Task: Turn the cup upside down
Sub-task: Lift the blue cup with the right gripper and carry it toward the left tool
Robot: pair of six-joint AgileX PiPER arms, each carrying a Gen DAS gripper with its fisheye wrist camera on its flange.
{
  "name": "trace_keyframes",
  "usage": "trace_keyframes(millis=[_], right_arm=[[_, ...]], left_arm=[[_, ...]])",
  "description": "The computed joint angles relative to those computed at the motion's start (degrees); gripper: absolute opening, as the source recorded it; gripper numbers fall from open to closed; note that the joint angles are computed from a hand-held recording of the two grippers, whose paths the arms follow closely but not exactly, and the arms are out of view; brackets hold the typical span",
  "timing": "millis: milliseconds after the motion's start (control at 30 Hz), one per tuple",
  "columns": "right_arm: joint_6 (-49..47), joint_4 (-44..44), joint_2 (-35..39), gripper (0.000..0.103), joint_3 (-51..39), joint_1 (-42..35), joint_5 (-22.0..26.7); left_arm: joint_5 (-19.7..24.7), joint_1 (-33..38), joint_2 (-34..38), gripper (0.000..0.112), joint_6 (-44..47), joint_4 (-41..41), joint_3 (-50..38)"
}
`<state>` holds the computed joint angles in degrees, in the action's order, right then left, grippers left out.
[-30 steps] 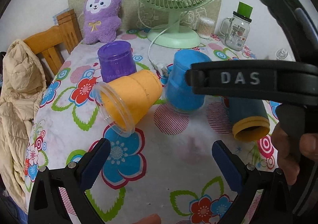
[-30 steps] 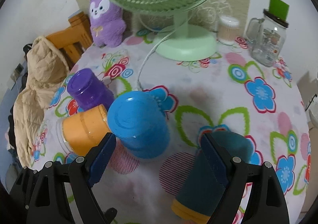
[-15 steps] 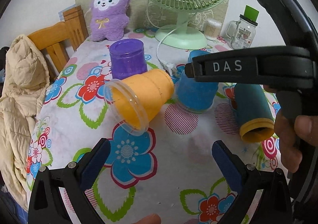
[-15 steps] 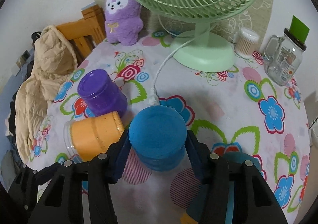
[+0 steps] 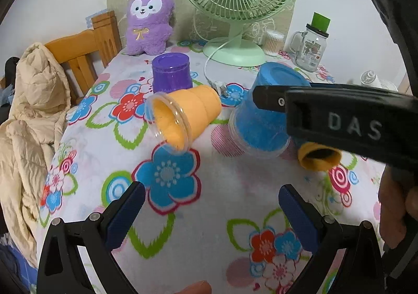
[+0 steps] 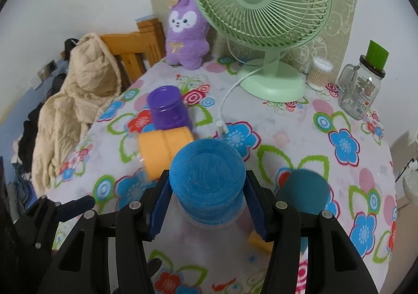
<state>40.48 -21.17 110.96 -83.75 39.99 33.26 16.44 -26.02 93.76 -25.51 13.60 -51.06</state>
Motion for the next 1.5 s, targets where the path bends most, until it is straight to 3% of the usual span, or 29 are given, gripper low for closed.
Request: trace_keyframes(millis=[400, 567, 867, 1233, 1367, 1500], right_arm=[[4.20, -0.74, -4.30, 0.057, 9.94, 6.68, -5.29], [0.22, 4.33, -4.81, 0.057, 11.83, 8.32, -8.34], [20.60, -12.95, -6.79, 0.057, 14.00, 15.03, -1.75], [37.57, -25.99, -5.33, 0.057, 18.83, 12.96, -10.95], [42.86, -30.76, -6.30, 0.057, 20.69, 13.98, -11.28], [51.37, -37.32, -10.10, 0.057, 25.85, 15.92, -10.80]], left_arm=[[0.09, -3.36, -11.26, 0.103, -12.39, 7.78, 12.55], [0.09, -3.13, -15.19, 0.103, -12.72, 6.43, 16.65], [0.84, -3.20, -20.83, 0.103, -13.63, 6.68, 20.35], [1.17, -3.89, -23.27, 0.103, -14.17, 5.80, 22.96], [1.62, -4.09, -23.73, 0.103, -16.57, 8.03, 23.29], [1.00, -3.05, -23.50, 0.103, -13.30, 4.99, 23.30]])
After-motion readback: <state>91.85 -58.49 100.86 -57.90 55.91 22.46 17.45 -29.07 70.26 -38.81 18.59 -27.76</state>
